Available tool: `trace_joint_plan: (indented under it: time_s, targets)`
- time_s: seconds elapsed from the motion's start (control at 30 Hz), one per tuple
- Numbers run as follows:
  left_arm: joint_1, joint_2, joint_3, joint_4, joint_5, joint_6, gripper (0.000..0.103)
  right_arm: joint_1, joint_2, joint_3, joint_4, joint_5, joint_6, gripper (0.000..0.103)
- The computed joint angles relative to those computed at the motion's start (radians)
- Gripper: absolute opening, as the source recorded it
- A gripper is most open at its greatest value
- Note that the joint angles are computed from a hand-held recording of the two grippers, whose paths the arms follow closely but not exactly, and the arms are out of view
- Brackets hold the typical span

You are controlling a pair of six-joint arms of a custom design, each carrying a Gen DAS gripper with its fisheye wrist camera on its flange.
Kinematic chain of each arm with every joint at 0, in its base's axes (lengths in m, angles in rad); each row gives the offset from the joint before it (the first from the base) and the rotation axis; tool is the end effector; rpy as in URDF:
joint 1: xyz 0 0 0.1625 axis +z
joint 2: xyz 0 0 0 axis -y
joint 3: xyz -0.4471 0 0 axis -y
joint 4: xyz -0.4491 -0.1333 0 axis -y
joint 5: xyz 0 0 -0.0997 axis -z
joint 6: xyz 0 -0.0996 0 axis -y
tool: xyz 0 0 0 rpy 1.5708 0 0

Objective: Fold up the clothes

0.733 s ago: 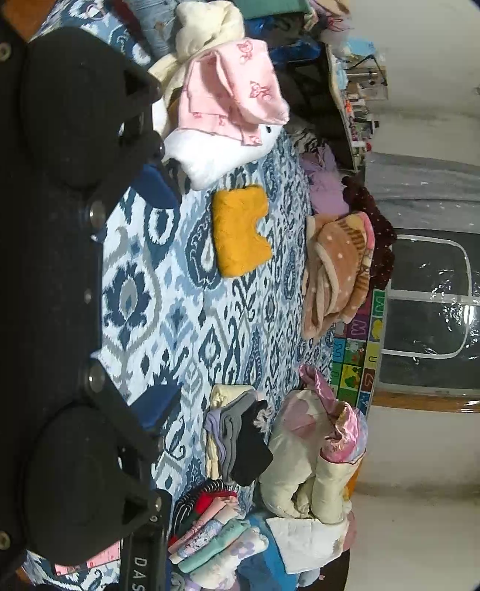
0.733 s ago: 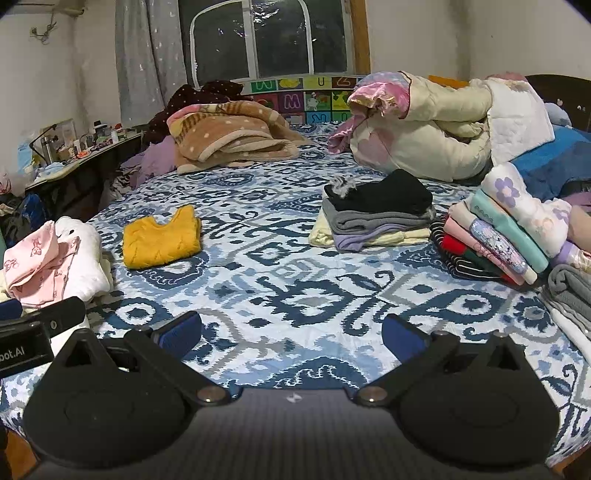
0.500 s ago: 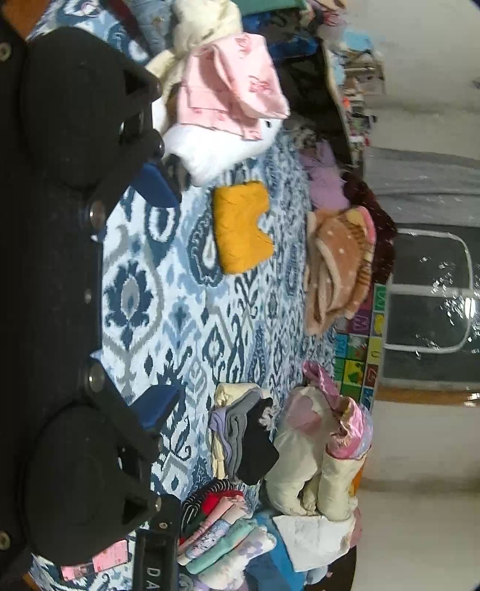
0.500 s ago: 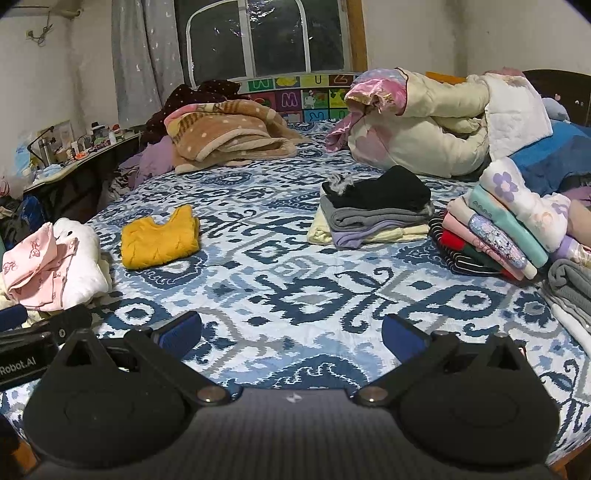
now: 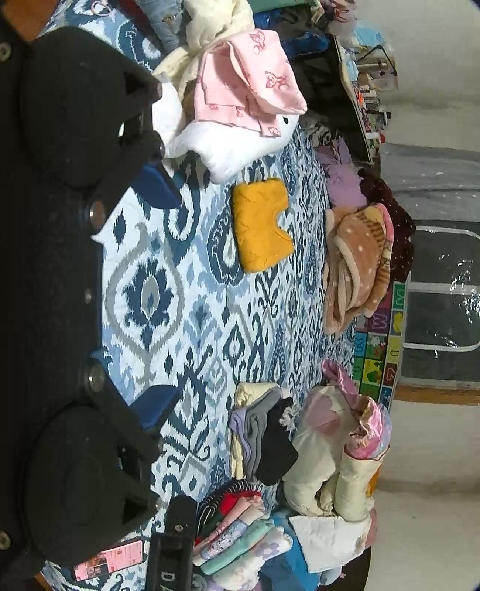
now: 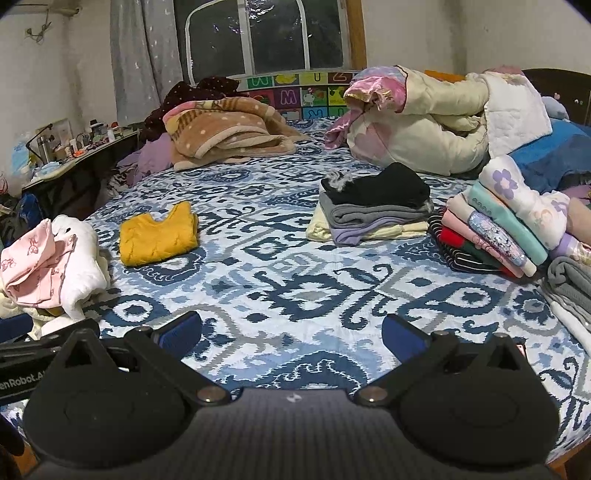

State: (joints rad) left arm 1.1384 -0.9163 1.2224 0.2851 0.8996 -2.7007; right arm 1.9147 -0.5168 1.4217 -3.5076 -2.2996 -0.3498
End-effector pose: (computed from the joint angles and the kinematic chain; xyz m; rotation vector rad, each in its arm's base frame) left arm -0.1201 -0.7261 0.2556 0.5648 2.1863 -1.1803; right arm 0.3264 -0.7128 0.0777 0.2928 -2.1752 1.2143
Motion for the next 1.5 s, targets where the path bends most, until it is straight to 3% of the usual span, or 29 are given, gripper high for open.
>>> trace_joint_plan:
  time_s: [0.57,0.73,0.83,1.07,1.23,1.5]
  targets:
    - [0.026,0.013,-0.040,0.062,0.051,-0.058,0.103,-0.003,0.006,-0.011,0.029,0.000,0.017,0.103]
    - [0.027,0.003,-0.021,-0.003,0.016,-0.041,0.103,-0.003,0.007,-0.015,0.033,-0.003,0.017,0.103]
    - [0.034,0.005,-0.035,0.021,0.027,-0.083,0.103,-0.005,0.009,-0.019,0.036,-0.003,0.018,0.103]
    - [0.032,0.027,-0.071,0.068,-0.018,-0.096,0.103,-0.009,0.018,-0.035,0.060,0.012,0.019,0.103]
    - [0.016,-0.046,0.018,-0.108,-0.115,0.038,0.103,-0.004,0.051,-0.093,0.112,0.061,-0.002,0.103]
    - [0.033,-0.102,0.028,-0.188,-0.223,0.104,0.103,0.027,0.159,-0.278,0.260,0.175,-0.063,0.103]
